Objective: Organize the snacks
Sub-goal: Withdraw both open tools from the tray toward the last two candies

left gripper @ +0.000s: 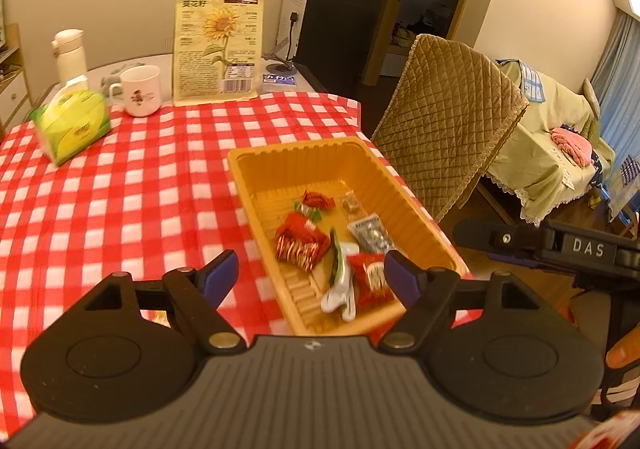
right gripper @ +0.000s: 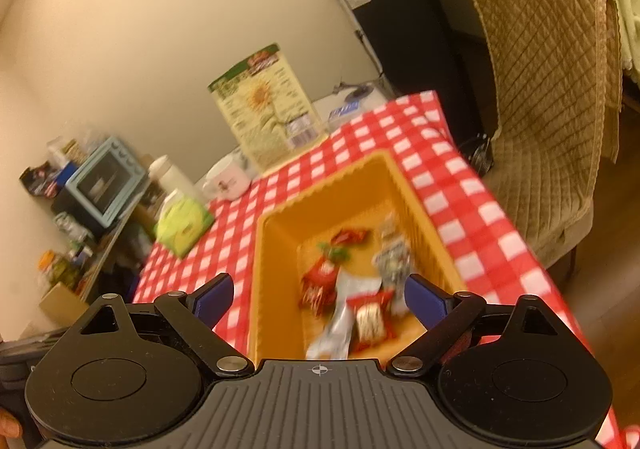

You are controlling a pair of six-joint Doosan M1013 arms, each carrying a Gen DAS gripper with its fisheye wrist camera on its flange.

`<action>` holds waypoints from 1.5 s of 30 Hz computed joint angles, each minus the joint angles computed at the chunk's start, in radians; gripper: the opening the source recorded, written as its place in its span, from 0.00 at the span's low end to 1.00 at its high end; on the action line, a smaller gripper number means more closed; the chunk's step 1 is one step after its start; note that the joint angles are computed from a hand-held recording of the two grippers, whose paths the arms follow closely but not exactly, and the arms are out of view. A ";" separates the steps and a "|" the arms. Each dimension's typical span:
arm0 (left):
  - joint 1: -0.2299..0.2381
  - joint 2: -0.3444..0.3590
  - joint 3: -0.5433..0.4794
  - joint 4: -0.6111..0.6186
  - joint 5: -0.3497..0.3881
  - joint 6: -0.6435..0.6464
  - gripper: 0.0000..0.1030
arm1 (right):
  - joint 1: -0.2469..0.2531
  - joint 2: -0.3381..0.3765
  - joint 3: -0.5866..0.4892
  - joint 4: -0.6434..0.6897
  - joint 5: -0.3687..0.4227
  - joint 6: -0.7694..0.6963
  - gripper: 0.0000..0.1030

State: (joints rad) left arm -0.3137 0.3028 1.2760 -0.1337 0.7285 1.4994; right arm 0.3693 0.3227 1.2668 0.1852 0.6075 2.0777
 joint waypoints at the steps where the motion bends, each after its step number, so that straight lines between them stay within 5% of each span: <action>1: -0.002 -0.013 0.017 0.010 -0.005 -0.013 0.75 | 0.004 -0.008 0.012 0.001 0.002 -0.002 0.89; 12: -0.014 -0.153 0.199 0.141 -0.031 -0.154 0.75 | 0.065 -0.080 0.105 0.026 -0.012 -0.125 0.89; 25: -0.024 -0.287 0.361 0.305 -0.005 -0.383 0.75 | 0.119 -0.087 0.114 0.148 0.071 -0.385 0.89; 35: -0.035 -0.349 0.429 0.424 0.027 -0.535 0.75 | 0.156 -0.069 0.103 0.172 0.128 -0.465 0.89; 45: -0.016 -0.355 0.444 0.430 0.059 -0.549 0.75 | 0.194 -0.016 0.041 0.134 0.220 -0.487 0.89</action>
State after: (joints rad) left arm -0.3297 -0.0519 1.7201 0.2961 0.7879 0.9508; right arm 0.5629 0.3069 1.3080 0.3187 0.8277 1.5905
